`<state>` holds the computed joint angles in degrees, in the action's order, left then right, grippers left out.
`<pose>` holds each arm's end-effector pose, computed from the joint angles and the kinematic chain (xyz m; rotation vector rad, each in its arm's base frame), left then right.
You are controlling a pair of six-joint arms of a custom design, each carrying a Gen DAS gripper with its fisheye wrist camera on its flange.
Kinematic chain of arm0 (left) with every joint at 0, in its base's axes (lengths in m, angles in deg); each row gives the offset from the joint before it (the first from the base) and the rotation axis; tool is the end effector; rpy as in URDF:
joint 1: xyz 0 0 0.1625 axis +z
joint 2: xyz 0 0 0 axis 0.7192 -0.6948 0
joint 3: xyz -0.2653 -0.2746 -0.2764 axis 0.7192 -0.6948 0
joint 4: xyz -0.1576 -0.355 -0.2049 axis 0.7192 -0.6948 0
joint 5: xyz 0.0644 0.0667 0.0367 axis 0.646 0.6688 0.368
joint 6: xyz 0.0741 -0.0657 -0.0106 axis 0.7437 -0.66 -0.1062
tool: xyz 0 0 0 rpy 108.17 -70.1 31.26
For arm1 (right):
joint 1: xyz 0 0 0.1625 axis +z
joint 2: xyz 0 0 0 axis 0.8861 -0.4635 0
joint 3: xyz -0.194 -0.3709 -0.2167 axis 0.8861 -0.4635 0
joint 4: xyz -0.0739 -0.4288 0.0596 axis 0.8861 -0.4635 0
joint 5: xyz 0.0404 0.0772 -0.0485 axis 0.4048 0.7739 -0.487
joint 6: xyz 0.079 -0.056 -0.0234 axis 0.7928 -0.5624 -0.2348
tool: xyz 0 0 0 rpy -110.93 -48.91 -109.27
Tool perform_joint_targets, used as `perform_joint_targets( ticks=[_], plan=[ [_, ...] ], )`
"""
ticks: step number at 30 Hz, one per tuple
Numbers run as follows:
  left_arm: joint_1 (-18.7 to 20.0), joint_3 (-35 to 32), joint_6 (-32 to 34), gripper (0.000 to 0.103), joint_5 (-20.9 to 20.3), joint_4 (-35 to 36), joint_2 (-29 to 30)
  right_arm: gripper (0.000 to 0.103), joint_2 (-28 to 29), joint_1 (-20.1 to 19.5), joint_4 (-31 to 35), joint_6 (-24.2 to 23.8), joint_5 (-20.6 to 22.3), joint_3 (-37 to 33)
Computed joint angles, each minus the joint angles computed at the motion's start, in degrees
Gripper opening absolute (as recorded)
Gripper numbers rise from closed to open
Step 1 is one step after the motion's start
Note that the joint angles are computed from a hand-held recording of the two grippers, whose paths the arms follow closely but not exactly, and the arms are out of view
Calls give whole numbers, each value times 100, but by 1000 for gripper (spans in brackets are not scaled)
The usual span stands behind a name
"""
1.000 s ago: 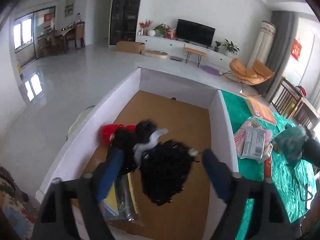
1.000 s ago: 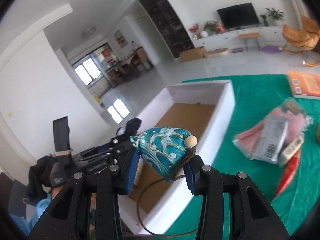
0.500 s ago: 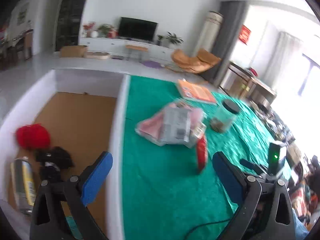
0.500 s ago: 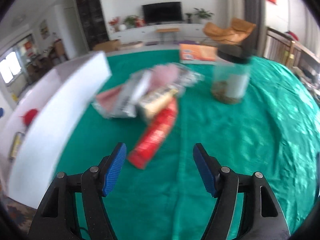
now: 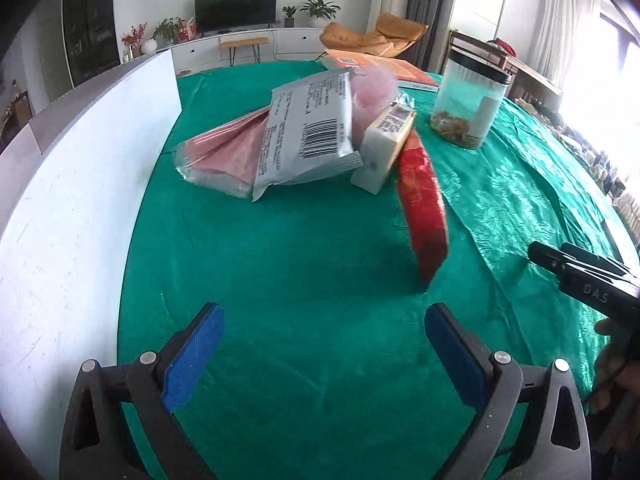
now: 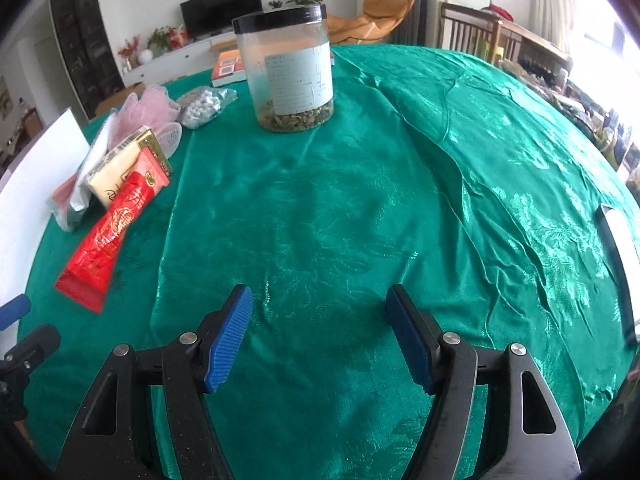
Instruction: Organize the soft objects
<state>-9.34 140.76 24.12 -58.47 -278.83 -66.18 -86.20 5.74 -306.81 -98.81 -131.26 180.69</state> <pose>-0.2126 -0.4009 -0.0797 0.7901 2.4421 -0.5564 -0.0645 -0.4025 0.1929 -0.1448 -2.1464 0.9310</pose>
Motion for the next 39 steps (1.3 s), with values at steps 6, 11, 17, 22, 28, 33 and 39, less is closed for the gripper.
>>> perform_joint_targets(
  ticks=[6,11,17,22,28,33,39],
  plan=[
    [91,-54,150,100,106,-69,127,81,267,62,-439,-207,-238,93],
    [52,-105,173,103,229,121,187,85,283,35,-471,-216,-197,81],
    [39,-122,170,103,281,170,194,87,299,33,-506,-226,-195,78],
    [37,-123,168,103,283,175,194,87,302,37,-507,-220,-201,75],
    [37,-124,168,103,283,174,195,87,303,35,-510,-221,-198,75],
    [40,-119,173,103,282,170,190,87,305,31,-515,-224,-194,73],
    [37,-120,168,103,284,169,194,87,309,28,-522,-225,-193,70]
  ],
)
